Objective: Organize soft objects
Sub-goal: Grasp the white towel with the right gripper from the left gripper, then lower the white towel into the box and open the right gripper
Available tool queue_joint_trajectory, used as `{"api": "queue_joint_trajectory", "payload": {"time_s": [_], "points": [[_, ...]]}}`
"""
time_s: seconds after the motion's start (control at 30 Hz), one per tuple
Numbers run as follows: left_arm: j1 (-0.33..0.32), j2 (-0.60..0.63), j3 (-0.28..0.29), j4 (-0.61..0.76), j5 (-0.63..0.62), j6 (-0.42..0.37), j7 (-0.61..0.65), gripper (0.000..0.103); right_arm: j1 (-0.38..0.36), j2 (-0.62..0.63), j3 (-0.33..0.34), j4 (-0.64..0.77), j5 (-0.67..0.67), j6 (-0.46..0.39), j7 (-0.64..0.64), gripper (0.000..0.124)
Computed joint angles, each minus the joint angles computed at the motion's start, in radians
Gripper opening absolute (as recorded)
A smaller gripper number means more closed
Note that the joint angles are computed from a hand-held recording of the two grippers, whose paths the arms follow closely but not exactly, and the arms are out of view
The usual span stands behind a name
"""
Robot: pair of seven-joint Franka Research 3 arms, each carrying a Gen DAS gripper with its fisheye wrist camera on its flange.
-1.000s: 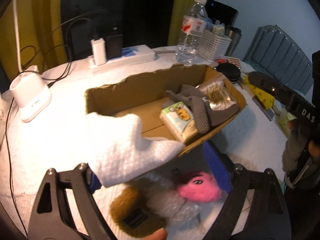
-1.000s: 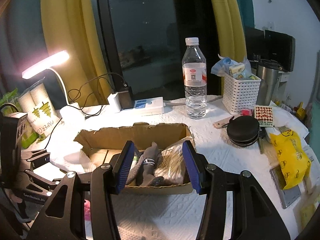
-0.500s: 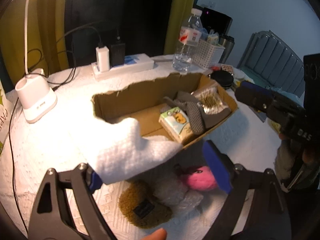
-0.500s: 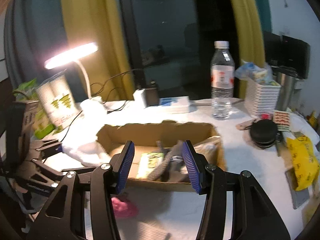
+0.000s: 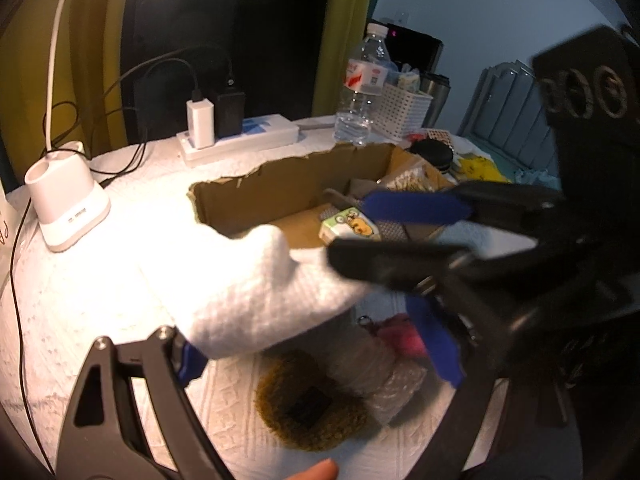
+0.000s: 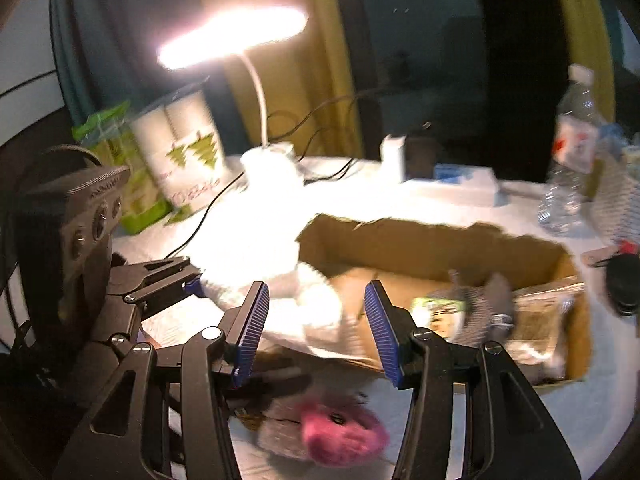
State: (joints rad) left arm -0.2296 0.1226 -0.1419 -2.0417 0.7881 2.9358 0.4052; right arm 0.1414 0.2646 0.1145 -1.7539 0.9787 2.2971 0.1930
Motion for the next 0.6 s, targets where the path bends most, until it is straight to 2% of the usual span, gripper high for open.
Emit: {"api": "queue_joint_trajectory", "payload": {"time_s": [0.2, 0.4, 0.43, 0.47, 0.53, 0.6], "points": [[-0.001, 0.0, 0.005, -0.002, 0.03, 0.008, -0.01, 0.088, 0.02, 0.056, 0.003, 0.064, -0.104, -0.074, 0.104, 0.053], [-0.005, -0.003, 0.002, -0.002, 0.05, -0.018, -0.021, 0.088, 0.021, 0.103, 0.007, 0.126, -0.178, -0.14, 0.185, 0.052], [-0.005, -0.004, 0.002, -0.003, 0.052, -0.02, -0.026, 0.088, 0.022, 0.102, 0.009, 0.123, -0.182, -0.135, 0.183, 0.04], [-0.005, -0.006, 0.002, -0.004, 0.055, -0.022, -0.03, 0.088, 0.02, 0.1, 0.011, 0.121, -0.185, -0.137, 0.179, 0.022], [-0.004, -0.007, -0.002, -0.004, 0.052, -0.033, -0.027, 0.088, 0.015, 0.095, 0.015, 0.115, -0.182, -0.142, 0.166, 0.01], [-0.005, -0.008, -0.005, -0.001, 0.053, -0.045, -0.028, 0.088, 0.016, 0.085, 0.016, 0.1, -0.179, -0.123, 0.145, 0.006]]}}
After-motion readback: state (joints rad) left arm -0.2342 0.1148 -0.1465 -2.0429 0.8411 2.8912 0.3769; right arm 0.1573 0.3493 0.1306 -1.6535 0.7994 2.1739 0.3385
